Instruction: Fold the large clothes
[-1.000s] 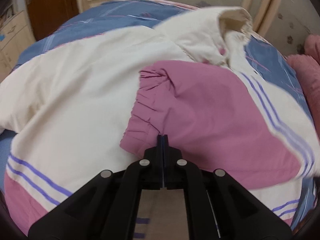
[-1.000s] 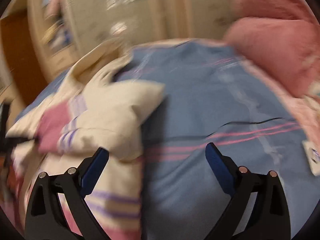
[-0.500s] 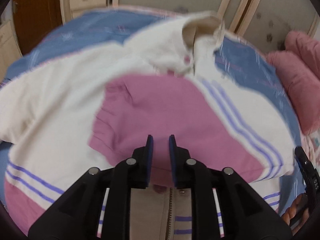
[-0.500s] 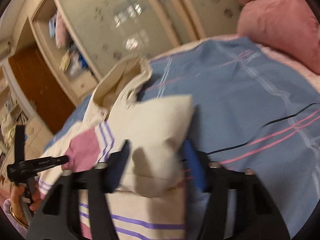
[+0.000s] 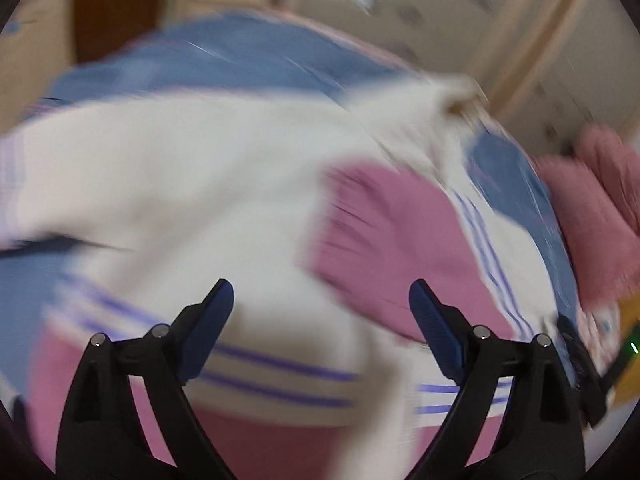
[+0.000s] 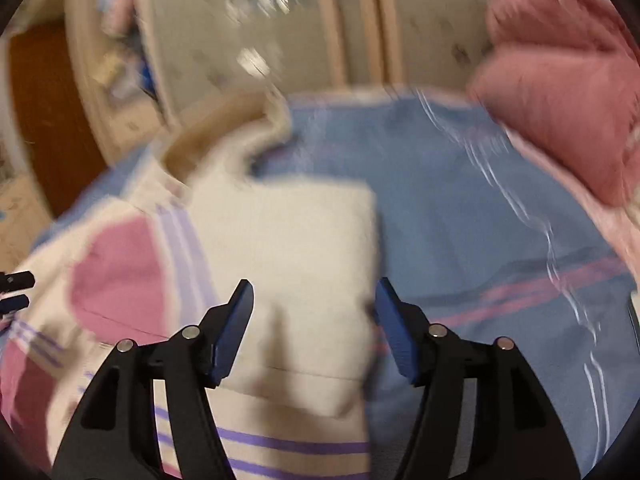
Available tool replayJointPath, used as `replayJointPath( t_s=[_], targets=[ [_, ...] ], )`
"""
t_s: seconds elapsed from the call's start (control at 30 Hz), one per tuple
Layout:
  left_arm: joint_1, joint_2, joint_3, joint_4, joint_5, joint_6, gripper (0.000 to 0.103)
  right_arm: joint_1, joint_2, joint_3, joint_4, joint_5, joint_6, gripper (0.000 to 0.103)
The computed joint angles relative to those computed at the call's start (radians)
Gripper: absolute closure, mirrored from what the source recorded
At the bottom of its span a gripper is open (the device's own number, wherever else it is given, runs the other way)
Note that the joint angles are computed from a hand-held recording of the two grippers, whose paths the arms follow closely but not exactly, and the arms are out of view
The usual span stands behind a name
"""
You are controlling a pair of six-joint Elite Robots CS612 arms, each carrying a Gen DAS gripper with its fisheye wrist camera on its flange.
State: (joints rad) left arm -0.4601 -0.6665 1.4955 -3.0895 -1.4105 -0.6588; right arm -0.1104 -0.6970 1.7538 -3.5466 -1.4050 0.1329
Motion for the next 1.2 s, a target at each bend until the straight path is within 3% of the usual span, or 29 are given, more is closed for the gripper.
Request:
replayJointPath(
  t_s=[0.03,0.1,0.13,0.2,0.23,0.33,0.5,0.57,0.63,0.7,0.73,0.77,0.83,0.93,1.03,1.13,1.2],
  targets=[
    [0.011,-0.019,0.04,-0.034,0.021,-0.018,0.011,0.0,-0.001,0.004,-0.015,0.05,-0.019,0.035],
    [0.049,-0.055,0.124,-0.088,0.037,-0.087,0.008,0.006,0.002,-0.012,0.082,0.125,-0.055,0.031],
    [0.068,-0.064,0.15,-0.098,0.033,-0.116,0.007,0.018,0.005,-0.033,0.186,0.109,-0.069,0.031],
    [0.117,-0.082,0.203,-0.097,0.011,-0.22,0.007,0.052,0.027,-0.073,0.284,-0.009,-0.112,0.03],
    [0.138,-0.084,0.218,-0.109,-0.005,-0.264,0.007,0.07,0.04,-0.082,0.271,-0.07,-0.164,0.026],
    [0.207,-0.074,0.26,-0.203,-0.05,-0.392,0.007,0.089,0.045,-0.078,0.23,-0.136,-0.217,0.025],
    [0.31,-0.019,0.241,-0.293,-0.118,-0.549,0.002,0.06,0.052,-0.071,0.196,-0.03,-0.176,0.018],
    [0.336,0.011,0.224,-0.344,-0.154,-0.598,0.002,0.064,0.052,-0.073,0.191,-0.019,-0.177,0.014],
    [0.343,0.025,0.213,-0.382,-0.131,-0.627,0.002,0.071,0.054,-0.08,0.194,-0.017,-0.195,0.008],
    [0.337,0.028,0.205,-0.423,-0.087,-0.599,0.013,0.075,0.055,-0.083,0.198,-0.024,-0.208,0.006],
    [0.333,0.029,0.196,-0.434,-0.081,-0.557,0.043,0.075,0.056,-0.085,0.2,-0.025,-0.21,0.006],
    [0.327,0.022,0.183,-0.409,-0.081,-0.489,0.063,0.075,0.056,-0.086,0.201,-0.021,-0.209,0.006],
    [0.309,0.016,0.168,-0.408,-0.059,-0.441,0.075,0.071,0.056,-0.087,0.202,-0.011,-0.206,0.006],
    [0.28,0.009,0.157,-0.48,-0.052,-0.375,0.076,0.071,0.056,-0.086,0.202,-0.012,-0.206,0.006],
    [0.23,-0.009,0.139,-0.516,-0.052,-0.238,0.076,0.07,0.056,-0.089,0.204,-0.006,-0.202,0.006],
    [0.18,-0.02,0.109,-0.52,-0.158,-0.104,0.076,0.068,0.055,-0.088,0.203,0.002,-0.193,0.006],
    [0.127,-0.031,0.075,-0.418,-0.229,0.06,0.071,0.062,0.052,-0.084,0.195,0.026,-0.174,0.006]
  ],
)
